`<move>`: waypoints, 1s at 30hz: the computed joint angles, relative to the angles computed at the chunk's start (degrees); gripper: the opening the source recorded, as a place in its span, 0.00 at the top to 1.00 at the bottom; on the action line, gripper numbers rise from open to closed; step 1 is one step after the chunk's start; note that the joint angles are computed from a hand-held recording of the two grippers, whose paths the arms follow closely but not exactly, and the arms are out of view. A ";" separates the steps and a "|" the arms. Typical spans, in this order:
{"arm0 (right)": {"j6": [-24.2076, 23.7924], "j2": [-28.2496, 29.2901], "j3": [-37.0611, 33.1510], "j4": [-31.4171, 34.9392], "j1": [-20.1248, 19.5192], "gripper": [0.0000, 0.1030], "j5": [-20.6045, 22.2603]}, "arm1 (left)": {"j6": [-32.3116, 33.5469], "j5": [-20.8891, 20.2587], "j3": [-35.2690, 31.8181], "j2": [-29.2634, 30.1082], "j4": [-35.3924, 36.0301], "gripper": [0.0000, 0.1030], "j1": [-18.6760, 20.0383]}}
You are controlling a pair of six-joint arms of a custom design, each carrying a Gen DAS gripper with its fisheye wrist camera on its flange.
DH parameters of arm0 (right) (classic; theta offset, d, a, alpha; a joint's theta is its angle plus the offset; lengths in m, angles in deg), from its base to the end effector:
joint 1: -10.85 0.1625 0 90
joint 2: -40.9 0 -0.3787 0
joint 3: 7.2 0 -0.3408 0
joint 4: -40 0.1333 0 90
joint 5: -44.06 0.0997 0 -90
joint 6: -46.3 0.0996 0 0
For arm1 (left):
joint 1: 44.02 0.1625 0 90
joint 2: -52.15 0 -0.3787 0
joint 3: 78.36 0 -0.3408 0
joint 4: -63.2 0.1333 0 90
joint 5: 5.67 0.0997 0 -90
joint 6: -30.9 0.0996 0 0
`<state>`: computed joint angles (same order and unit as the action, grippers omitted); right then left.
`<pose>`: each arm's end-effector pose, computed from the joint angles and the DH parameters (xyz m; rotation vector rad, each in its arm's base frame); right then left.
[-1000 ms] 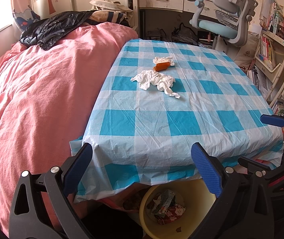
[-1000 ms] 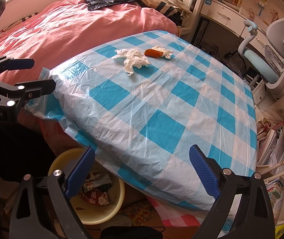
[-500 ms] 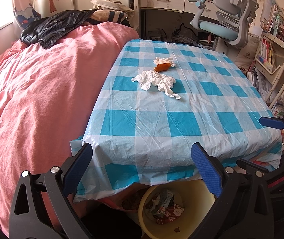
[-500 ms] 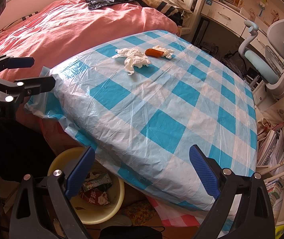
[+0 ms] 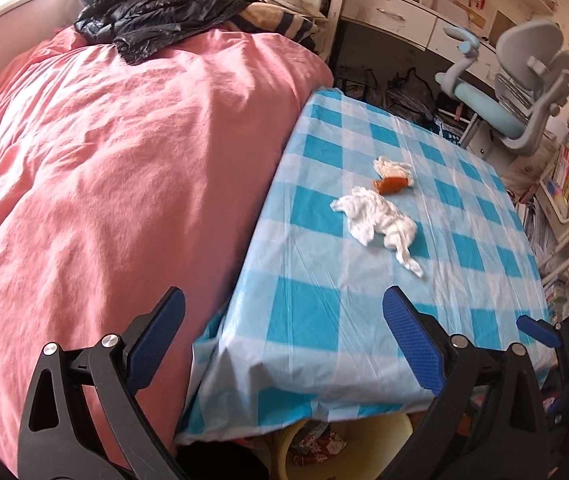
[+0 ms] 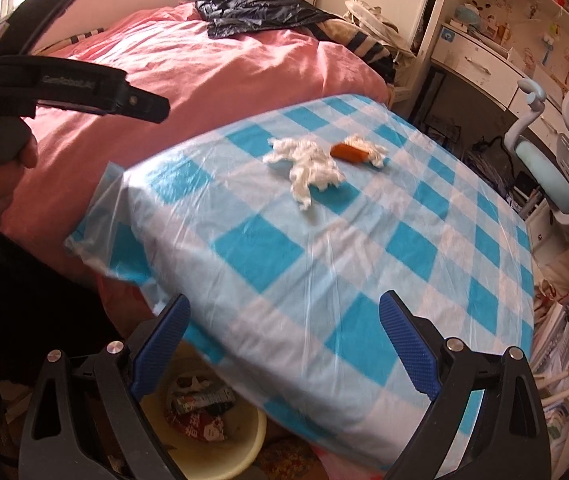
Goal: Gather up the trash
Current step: 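Grasp a white tissue with the right tool while the left tool grasps another tissue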
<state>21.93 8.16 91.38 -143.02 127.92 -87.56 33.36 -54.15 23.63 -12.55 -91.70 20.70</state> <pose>0.3241 -0.4865 0.0357 0.8305 -2.2248 0.5927 -0.0572 -0.5878 0.2785 0.3611 2.4020 -0.7639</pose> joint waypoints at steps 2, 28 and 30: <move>-0.22 1.14 -2.58 0.54 -0.65 0.11 1.11 | 0.09 -0.06 -3.09 2.05 0.87 0.07 0.62; 3.41 10.85 -27.33 20.58 -7.51 0.81 8.31 | 8.72 -2.24 -32.96 23.44 13.20 0.10 3.69; 3.25 10.38 -26.92 20.87 -7.60 0.83 8.86 | 10.80 -1.90 -34.16 25.16 14.22 0.14 3.66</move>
<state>25.18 18.54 64.47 -122.15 120.31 -78.70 44.16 -56.05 -10.52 12.61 -77.47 24.36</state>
